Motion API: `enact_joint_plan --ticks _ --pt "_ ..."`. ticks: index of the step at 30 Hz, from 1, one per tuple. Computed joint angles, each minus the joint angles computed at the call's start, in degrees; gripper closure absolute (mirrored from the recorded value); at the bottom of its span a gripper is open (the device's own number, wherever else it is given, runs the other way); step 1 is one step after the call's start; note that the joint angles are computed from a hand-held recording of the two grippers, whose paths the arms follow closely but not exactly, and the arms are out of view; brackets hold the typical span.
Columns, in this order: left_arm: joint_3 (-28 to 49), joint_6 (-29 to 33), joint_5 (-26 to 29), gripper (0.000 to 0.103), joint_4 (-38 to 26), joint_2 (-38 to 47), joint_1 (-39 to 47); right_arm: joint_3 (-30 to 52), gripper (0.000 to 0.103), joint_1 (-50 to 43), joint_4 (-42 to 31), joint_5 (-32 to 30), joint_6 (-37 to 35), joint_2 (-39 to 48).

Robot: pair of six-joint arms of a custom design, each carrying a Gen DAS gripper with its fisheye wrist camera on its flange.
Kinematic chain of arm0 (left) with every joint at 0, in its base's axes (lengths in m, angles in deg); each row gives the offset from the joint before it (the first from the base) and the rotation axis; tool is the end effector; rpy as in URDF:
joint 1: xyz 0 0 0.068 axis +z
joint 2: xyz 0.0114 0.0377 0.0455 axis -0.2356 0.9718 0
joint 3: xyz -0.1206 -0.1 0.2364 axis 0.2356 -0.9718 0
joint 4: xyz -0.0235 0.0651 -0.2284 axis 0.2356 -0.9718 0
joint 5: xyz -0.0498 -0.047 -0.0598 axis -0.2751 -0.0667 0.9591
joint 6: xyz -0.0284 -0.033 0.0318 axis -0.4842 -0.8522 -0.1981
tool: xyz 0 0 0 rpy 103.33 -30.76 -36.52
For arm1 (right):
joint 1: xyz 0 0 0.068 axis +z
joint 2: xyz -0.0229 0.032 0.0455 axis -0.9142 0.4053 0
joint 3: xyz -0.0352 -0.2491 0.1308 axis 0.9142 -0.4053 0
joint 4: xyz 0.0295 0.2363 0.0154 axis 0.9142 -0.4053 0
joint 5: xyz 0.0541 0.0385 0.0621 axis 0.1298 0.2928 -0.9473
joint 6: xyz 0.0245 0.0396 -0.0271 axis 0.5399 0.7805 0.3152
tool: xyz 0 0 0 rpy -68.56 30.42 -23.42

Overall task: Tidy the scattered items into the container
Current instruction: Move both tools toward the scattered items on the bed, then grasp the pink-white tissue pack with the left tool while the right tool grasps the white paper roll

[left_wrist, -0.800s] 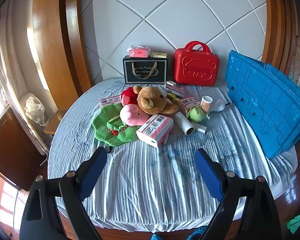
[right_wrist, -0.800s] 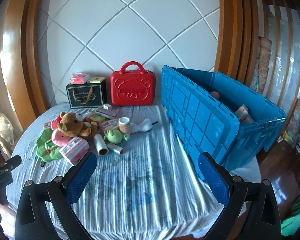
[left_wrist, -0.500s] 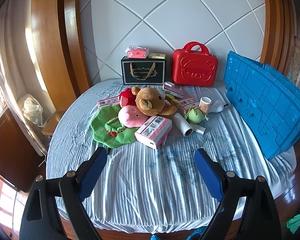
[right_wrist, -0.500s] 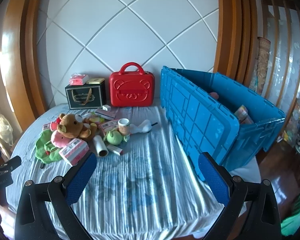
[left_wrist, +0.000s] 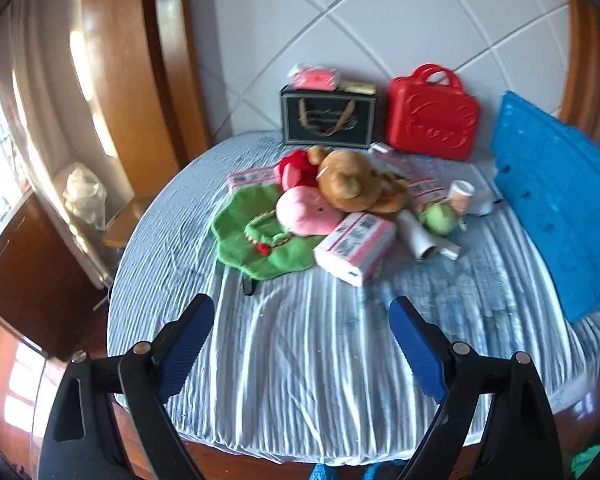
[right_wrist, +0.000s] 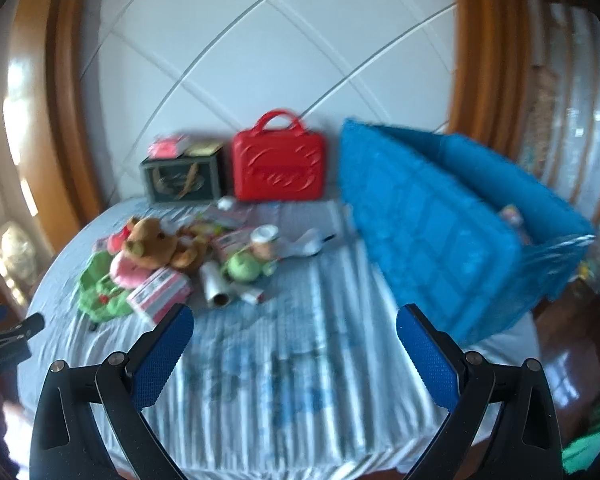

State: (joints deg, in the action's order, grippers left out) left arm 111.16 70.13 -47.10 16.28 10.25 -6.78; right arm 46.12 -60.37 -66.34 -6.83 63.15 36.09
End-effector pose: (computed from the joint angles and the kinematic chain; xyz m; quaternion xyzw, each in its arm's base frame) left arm 0.2231 0.0278 0.3278 -0.0630 0.9262 0.0335 0.3703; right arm 0.2092 0.0189 0.3498 -0.0164 0.8969 0.0032 0.4419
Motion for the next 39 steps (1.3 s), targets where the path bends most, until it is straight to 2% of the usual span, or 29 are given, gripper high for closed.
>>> enact_joint_plan --ticks 4,9,13,16,19,24,27,29,31,32,35,39 --pt "-0.1 -1.4 -1.4 0.013 3.5 6.6 0.0 0.9 0.000 2.2 4.6 -1.6 -2.0 8.2" --pt "2.3 -2.6 -3.7 0.013 7.9 16.5 -4.4 6.1 0.000 1.1 9.4 -8.0 -3.3 22.5" --pt "7.9 -4.6 -4.3 0.013 9.9 26.6 -6.6 14.7 0.000 0.8 8.8 -12.0 -5.6 35.5" --pt "12.2 -5.6 -3.9 0.013 11.5 34.0 -7.2 20.7 0.000 1.9 8.9 -11.6 -7.4 44.0" --pt "18.4 -4.6 -3.6 0.013 10.4 41.4 -7.6 27.0 0.000 3.0 6.6 -11.7 -7.7 51.2" --pt "26.6 -0.8 -0.9 0.013 9.4 50.3 -7.6 32.5 0.000 4.7 5.5 -10.2 -7.1 57.6" --pt "31.3 1.8 -1.2 0.013 8.2 55.2 -7.4 36.8 0.000 5.1 4.2 -9.5 -5.0 61.8" --pt "33.2 2.7 2.2 0.013 8.2 57.2 -6.2 39.9 0.000 5.3 3.0 -9.5 -3.7 64.7" --pt "35.0 3.0 4.9 0.005 8.0 58.9 -5.2 43.6 0.000 5.6 1.6 -9.5 -2.4 67.9" --pt "35.4 3.1 4.4 0.000 8.8 59.7 -5.0 45.1 0.000 5.8 1.3 -9.6 -1.7 69.3" --pt "36.5 3.6 7.2 0.000 9.8 61.3 -4.6 49.4 0.000 6.4 0.5 -9.4 -0.2 73.4" --pt "38.0 1.9 7.7 0.000 9.4 62.7 -4.4 54.5 0.000 5.8 -1.2 -11.5 1.4 77.8"
